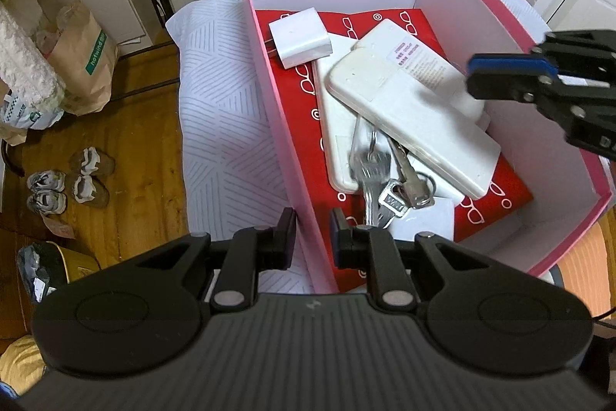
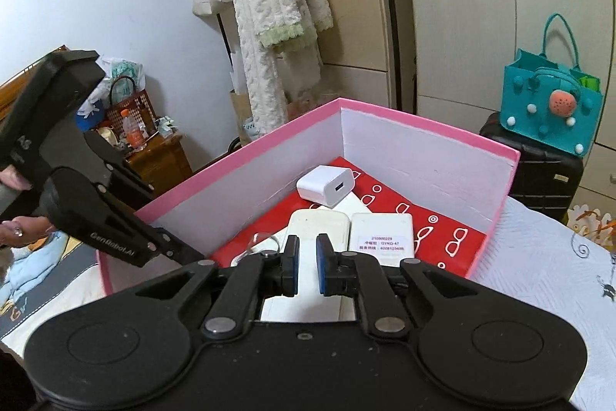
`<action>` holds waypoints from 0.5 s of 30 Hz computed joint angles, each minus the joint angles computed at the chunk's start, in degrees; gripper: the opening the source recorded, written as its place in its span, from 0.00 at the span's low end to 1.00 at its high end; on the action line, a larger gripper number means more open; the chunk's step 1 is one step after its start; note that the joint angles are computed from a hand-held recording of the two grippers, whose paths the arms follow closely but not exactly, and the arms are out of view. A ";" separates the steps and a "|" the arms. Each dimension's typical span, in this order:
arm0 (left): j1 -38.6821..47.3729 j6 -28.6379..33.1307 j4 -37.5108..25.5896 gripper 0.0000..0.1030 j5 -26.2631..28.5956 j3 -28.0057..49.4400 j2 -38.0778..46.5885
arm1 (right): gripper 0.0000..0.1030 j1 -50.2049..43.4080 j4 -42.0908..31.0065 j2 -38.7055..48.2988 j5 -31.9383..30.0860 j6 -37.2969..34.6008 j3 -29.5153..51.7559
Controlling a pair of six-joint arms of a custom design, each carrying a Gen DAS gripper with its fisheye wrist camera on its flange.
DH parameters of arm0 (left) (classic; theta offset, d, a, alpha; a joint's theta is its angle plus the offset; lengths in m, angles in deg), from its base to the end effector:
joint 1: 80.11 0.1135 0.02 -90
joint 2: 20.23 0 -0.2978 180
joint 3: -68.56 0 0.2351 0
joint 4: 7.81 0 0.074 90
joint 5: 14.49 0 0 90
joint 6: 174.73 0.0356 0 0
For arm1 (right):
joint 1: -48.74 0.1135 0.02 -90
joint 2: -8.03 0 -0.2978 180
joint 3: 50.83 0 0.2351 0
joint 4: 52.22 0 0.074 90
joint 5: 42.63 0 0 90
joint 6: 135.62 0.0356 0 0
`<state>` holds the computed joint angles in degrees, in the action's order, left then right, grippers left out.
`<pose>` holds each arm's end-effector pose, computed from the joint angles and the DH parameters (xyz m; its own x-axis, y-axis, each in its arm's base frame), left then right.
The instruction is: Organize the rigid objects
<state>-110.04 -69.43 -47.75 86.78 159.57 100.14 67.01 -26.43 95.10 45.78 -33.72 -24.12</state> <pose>0.3553 -0.2126 0.1533 -0.6370 0.6654 -0.3892 0.7436 0.6634 -0.0831 0.2003 0.0672 0.1444 -0.5963 0.0202 -0.8025 -0.2168 0.9585 0.1852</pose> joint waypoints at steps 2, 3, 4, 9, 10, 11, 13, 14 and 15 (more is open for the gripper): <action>0.44 -0.39 -0.45 0.23 1.11 -0.01 -0.18 | 0.19 1.23 -0.02 -2.73 1.86 1.11 -1.82; 0.61 -0.64 -0.37 0.25 1.56 -0.26 -0.47 | 0.24 1.88 -0.57 -4.42 2.88 1.79 -2.58; 0.70 -1.05 0.36 0.31 1.65 -1.07 -1.17 | 0.25 2.63 -1.13 -5.91 4.07 2.27 -3.17; 0.84 -3.21 4.47 0.40 1.15 -5.59 -5.60 | 0.39 8.31 -8.91 -16.39 12.17 5.17 -4.83; 0.93 -3.60 4.65 0.41 1.32 -6.35 -6.61 | 0.41 9.34 -10.59 -18.19 13.33 5.75 -4.84; 0.98 -3.88 4.95 0.43 1.47 -7.16 -7.50 | 0.42 10.67 -12.44 -20.16 14.87 6.32 -4.89; 0.68 -4.66 6.42 0.46 0.96 -9.31 -9.66 | 0.44 13.67 -15.90 -23.64 18.34 7.44 -4.78; 0.33 -5.17 7.51 0.47 0.21 -10.62 -10.93 | 0.46 14.95 -17.22 -25.17 19.55 8.10 -4.80; 0.09 -5.57 8.44 0.48 -0.42 -11.81 -12.14 | 0.48 15.81 -18.01 -26.31 20.21 8.62 -4.94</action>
<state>-109.94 -75.00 -39.31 86.37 147.75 88.00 82.82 -44.43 68.79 65.99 -25.10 -29.05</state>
